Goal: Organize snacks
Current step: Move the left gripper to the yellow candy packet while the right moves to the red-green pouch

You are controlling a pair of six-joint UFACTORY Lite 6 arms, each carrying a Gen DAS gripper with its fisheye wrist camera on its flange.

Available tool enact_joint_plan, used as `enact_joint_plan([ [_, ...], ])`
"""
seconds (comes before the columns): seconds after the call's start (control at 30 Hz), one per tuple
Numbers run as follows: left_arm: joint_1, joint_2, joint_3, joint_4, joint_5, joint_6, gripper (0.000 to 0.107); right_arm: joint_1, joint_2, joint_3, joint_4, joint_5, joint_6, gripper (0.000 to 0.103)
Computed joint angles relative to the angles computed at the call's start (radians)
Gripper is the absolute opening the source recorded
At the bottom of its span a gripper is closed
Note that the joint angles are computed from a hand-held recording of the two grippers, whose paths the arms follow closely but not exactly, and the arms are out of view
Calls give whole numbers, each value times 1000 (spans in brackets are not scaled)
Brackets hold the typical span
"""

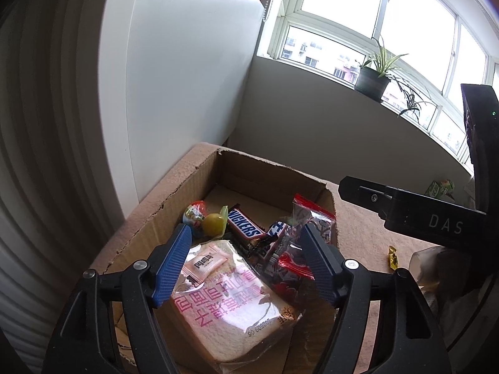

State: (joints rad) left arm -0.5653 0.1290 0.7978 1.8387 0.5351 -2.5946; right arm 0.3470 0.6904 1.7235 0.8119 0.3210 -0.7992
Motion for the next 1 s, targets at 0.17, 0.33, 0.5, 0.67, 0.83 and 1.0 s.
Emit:
enact_joint_plan([
  [0.17,-17,22,29,-15,4,11,72,-63,-86,-126,186,9,-199,99],
  [0.33,-48,55,71,-44,15,38,72,-160,-192,-284,379,19,-429,99],
  [0.5,-82,84,113,-64,22,59,72,-298,-282,-419,563,59,-674,99],
  [0.67,-128,133,182,-107,32,108,72,-472,-303,-461,588,148,-734,99],
  [0.83,-168,202,276,-149,23,159,72,-657,-262,-420,523,252,-682,99],
  [1.0,-203,312,423,-218,-4,251,72,-768,-163,-299,342,280,-551,99],
])
